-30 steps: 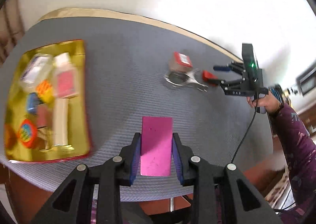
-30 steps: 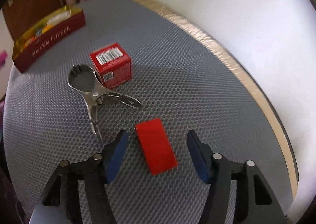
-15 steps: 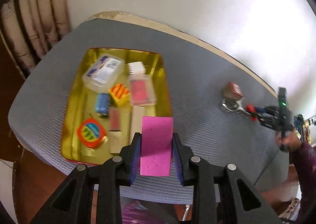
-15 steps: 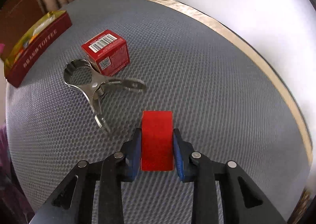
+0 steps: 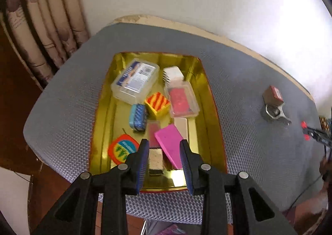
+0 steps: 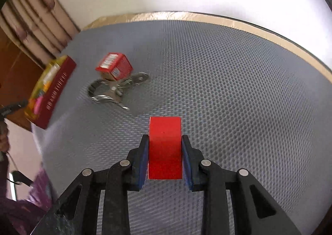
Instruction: Organize rigid objects
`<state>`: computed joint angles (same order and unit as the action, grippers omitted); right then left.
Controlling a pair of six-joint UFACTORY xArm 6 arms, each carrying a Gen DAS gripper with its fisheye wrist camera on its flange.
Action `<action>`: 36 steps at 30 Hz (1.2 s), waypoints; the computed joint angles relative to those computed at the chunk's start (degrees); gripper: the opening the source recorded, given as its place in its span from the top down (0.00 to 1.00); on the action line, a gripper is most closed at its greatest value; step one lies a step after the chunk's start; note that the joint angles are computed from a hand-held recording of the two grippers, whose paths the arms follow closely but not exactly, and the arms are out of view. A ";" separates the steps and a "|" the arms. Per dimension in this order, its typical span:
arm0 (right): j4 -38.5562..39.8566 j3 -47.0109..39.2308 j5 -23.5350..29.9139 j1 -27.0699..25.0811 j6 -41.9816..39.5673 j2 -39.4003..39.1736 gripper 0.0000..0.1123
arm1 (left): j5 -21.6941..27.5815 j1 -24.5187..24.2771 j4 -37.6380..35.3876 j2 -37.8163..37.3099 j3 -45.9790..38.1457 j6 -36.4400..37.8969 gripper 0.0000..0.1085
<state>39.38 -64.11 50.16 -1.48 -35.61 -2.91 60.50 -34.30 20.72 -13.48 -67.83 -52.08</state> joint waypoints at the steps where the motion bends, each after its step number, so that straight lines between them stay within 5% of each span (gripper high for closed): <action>1: 1.34 -0.06 1.12 -0.15 0.13 -0.69 0.76 | -0.17 0.00 0.58 -0.88 0.79 -1.28 0.70; 6: 6.45 -3.23 4.95 2.39 1.88 -1.28 0.76 | 2.55 -2.43 6.29 -5.53 4.70 -10.25 0.69; 15: 20.04 -17.18 6.48 16.29 6.32 5.37 0.76 | 14.07 -8.75 17.55 -7.93 8.12 -21.32 0.64; 24: 11.53 -42.08 4.04 29.69 23.39 26.68 0.76 | 11.19 -6.40 17.02 -13.09 13.01 -24.59 0.63; 36: 4.70 -44.08 -0.19 33.16 31.01 30.59 0.71 | 6.44 -3.45 12.88 -13.97 14.54 -21.81 0.63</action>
